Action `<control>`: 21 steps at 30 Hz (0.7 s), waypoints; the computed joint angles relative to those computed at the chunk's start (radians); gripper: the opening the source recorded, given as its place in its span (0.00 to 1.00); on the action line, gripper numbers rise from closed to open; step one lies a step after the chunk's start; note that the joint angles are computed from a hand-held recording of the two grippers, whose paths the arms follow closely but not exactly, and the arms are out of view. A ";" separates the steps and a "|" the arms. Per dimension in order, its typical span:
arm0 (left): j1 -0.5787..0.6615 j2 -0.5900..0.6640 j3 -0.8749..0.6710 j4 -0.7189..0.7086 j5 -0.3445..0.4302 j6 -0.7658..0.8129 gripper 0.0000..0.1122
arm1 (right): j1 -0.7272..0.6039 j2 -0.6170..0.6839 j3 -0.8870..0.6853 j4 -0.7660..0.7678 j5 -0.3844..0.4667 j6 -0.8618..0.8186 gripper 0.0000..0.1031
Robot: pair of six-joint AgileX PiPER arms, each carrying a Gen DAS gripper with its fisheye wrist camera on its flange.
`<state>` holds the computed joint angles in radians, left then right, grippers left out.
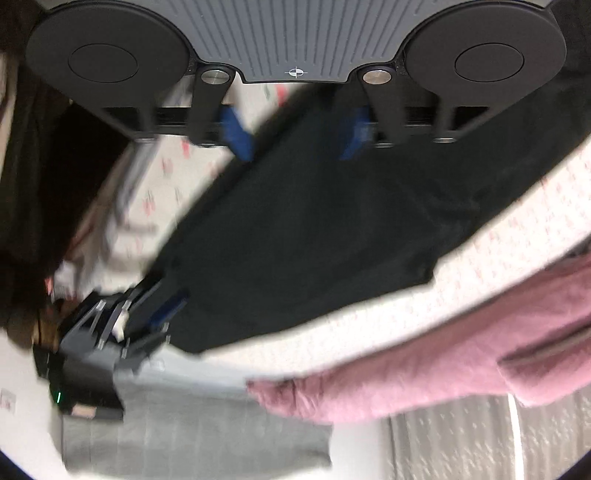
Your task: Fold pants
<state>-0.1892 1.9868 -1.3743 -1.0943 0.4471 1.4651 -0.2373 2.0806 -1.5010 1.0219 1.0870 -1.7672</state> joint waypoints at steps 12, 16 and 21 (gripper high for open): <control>-0.102 0.484 -0.788 0.647 0.189 -0.756 0.72 | 0.163 0.238 -0.353 -0.140 -0.365 0.436 0.63; -0.051 0.346 -0.465 0.386 0.065 -0.413 0.74 | 0.067 0.219 -0.268 -0.090 -0.302 0.232 0.75; 0.052 0.177 -0.170 0.178 0.075 -0.153 0.75 | -0.132 0.203 -0.195 -0.029 -0.190 0.063 0.78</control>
